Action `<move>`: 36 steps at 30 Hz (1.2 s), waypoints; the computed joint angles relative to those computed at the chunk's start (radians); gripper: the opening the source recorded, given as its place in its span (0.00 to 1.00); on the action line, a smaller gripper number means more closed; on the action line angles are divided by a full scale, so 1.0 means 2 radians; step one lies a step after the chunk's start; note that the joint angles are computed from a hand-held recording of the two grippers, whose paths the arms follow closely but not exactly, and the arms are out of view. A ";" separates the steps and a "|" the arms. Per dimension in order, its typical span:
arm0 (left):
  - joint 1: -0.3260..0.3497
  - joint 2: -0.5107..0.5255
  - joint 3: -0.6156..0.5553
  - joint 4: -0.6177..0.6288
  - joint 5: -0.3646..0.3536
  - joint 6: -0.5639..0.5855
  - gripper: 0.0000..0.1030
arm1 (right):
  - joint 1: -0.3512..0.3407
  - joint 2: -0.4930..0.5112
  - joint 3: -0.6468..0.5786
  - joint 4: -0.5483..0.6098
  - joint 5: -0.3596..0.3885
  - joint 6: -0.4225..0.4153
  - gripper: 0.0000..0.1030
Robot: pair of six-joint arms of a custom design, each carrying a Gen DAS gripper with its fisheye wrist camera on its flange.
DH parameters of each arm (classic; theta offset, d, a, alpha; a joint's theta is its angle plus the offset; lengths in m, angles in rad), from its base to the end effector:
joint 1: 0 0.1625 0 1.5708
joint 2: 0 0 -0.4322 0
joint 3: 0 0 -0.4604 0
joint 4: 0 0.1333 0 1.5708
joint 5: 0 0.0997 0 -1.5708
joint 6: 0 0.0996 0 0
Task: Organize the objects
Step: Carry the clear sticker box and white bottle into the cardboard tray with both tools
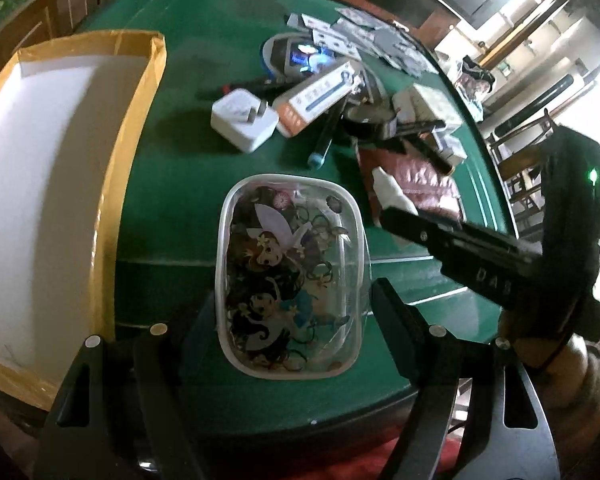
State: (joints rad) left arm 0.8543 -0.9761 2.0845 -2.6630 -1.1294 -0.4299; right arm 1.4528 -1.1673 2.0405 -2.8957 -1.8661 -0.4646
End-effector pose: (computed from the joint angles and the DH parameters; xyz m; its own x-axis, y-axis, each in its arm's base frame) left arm -0.2258 -0.5270 0.0168 -0.8893 0.2303 -0.3950 0.3146 0.9351 -0.1633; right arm 0.0333 -0.6049 0.1649 -0.8834 -0.1869 0.4297 -0.3243 0.9057 -0.2729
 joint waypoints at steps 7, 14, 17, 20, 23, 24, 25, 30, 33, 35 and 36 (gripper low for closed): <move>0.005 -0.007 -0.020 0.024 -0.018 0.059 0.73 | 0.002 -0.009 0.005 -0.007 0.008 0.006 0.25; 0.007 -0.035 -0.022 0.009 0.003 0.071 0.73 | 0.011 -0.009 0.005 -0.004 0.018 -0.003 0.25; 0.011 -0.049 -0.020 0.007 0.018 0.071 0.73 | 0.014 -0.005 0.004 -0.002 0.019 -0.005 0.25; 0.016 -0.067 -0.014 0.012 0.042 0.067 0.73 | 0.016 -0.002 0.003 -0.001 0.020 -0.006 0.25; 0.024 -0.086 -0.004 0.023 0.084 0.064 0.74 | 0.016 -0.001 0.003 0.001 0.024 -0.006 0.25; 0.027 -0.090 -0.001 0.028 0.097 0.062 0.74 | 0.016 -0.001 0.003 0.003 0.026 -0.006 0.25; 0.034 -0.094 0.001 0.033 0.109 0.061 0.74 | 0.015 0.000 0.003 0.005 0.030 -0.007 0.25; 0.054 -0.104 0.021 0.073 0.132 0.024 0.74 | 0.013 -0.001 0.005 0.012 0.033 -0.014 0.25; 0.052 -0.101 0.036 0.080 0.123 0.009 0.74 | 0.012 -0.003 0.005 0.021 0.034 -0.020 0.25; 0.044 -0.096 0.047 0.077 0.120 -0.005 0.74 | 0.012 -0.007 0.006 0.027 0.036 -0.027 0.25; 0.038 -0.096 0.054 0.067 0.123 -0.010 0.74 | 0.012 -0.009 0.006 0.030 0.036 -0.031 0.25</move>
State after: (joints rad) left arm 0.9305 -1.1672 2.1931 -2.5298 -0.8839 -0.4489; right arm 1.4763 -1.1852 2.0534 -2.8364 -1.7931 -0.5267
